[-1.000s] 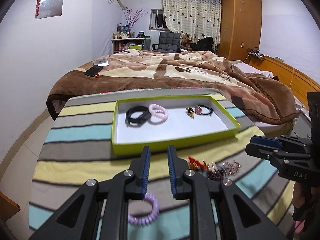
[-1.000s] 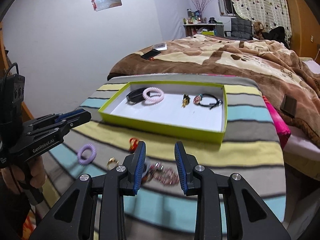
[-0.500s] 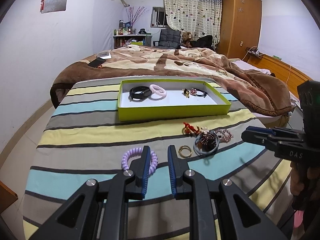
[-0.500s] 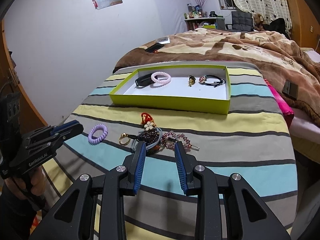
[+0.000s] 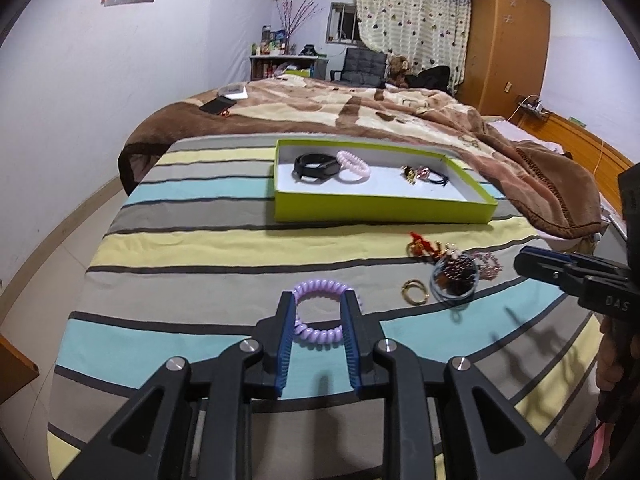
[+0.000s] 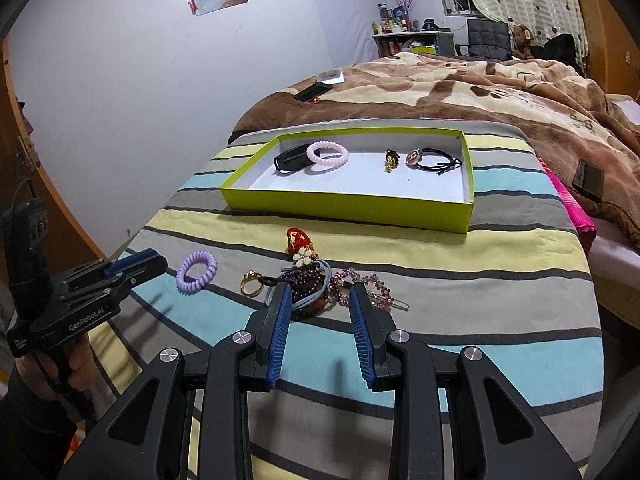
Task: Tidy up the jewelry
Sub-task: 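Lower the left tool onto the purple coil hair tie and grasp it, then grasp the beaded bracelet with red flower charm using the right tool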
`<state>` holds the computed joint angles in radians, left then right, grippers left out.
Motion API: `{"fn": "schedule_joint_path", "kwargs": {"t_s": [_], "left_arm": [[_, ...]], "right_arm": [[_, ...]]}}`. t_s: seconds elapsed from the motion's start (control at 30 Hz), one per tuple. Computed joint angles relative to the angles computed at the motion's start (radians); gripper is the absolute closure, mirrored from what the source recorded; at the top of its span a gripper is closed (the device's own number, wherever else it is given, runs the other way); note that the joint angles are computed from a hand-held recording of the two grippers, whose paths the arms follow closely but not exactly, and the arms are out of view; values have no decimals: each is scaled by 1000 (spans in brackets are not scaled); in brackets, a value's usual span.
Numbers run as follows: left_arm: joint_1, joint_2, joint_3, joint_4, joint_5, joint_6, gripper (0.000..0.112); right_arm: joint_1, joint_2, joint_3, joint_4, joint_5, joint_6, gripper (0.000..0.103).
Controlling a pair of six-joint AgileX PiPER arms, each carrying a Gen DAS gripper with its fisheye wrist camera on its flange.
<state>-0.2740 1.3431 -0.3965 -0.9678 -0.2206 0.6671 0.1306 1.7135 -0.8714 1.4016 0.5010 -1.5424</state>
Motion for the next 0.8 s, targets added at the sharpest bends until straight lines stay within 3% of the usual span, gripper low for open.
{"fn": "schedule_joint_path", "kwargs": {"t_s": [0.47,0.7,0.8], "left_arm": [[76,91,-63,-140,91,144,88],[87,126,-95,-334,117,345,88],[100,135,-104,-350,134,371,88]], "right_arm": [[73,37,-47,-19,-53,7,72],[71,133,-183,-162,-16,163,72],[78,172,-238,-232,6,229,72]]}}
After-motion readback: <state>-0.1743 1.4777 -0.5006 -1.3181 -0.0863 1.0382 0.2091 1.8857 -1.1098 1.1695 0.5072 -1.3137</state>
